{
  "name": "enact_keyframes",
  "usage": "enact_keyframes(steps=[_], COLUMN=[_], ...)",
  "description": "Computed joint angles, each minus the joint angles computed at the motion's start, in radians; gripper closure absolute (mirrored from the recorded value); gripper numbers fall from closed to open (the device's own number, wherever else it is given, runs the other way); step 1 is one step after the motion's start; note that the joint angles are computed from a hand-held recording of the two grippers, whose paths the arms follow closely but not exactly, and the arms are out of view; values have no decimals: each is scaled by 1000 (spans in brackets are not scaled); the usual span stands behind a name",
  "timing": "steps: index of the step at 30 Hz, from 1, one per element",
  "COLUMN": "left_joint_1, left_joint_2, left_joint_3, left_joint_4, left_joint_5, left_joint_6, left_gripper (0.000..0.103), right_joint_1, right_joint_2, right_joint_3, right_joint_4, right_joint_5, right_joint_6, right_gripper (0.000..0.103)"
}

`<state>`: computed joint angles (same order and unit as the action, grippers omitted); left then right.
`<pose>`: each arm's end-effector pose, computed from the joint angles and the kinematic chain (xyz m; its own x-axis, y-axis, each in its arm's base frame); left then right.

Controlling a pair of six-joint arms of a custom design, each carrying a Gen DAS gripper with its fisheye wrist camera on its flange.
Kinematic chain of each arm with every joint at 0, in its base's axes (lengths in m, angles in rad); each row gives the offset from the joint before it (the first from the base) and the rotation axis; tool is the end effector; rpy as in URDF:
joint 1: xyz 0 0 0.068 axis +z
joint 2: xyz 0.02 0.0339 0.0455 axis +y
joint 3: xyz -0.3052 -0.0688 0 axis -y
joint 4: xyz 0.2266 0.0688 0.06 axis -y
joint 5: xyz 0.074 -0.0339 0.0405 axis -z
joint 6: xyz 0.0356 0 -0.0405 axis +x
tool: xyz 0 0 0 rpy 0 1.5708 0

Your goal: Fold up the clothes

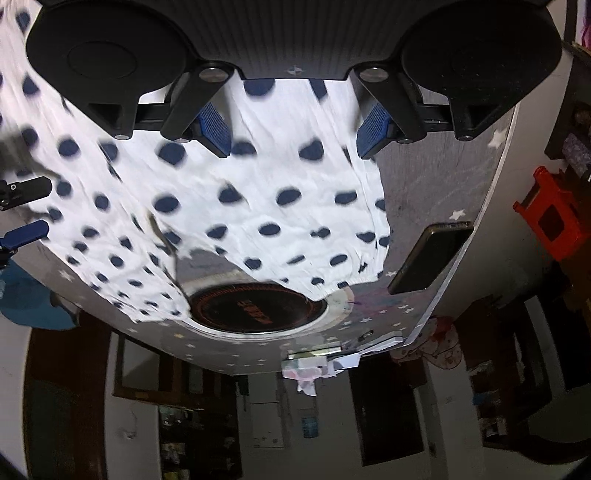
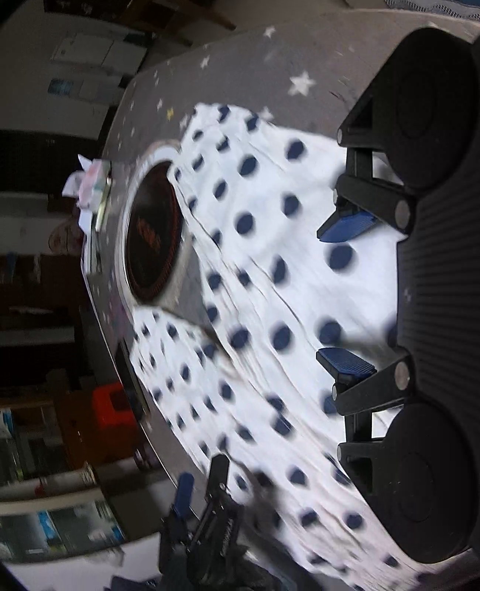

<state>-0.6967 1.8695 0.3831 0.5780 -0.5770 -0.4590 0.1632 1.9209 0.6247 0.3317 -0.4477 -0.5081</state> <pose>0.2062 -0.1472 0.1026 -0.6664 0.0734 -0.7419 -0.0165 0.9934 0.1131 0.2978 0.0647 0.1112 -0.5187 -0.5299 -0.6709 -0.7351 0.6771 0.0336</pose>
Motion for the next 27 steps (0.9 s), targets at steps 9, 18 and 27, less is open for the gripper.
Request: enact_keyframes(steps=[9,18,27], left_joint_1=[-216,-344,-407], left_joint_2=[-52,-4,-67], left_joint_3=[-107,-104,-69], left_joint_4=[-60,-197,-393], left_joint_5=[-137,-227,-309], left_joint_6=[-178,-365,-469], left_gripper=[25,27,26], right_joint_1=[-46,-77,-114], right_joint_2=[-102,-110,-165], right_joint_3=[-232,-368,-412], right_joint_4=[130,277,284], right_joint_5=[-29,-22,-33], right_joint_6=[-63,-101,-126], right_gripper=[37,37,36])
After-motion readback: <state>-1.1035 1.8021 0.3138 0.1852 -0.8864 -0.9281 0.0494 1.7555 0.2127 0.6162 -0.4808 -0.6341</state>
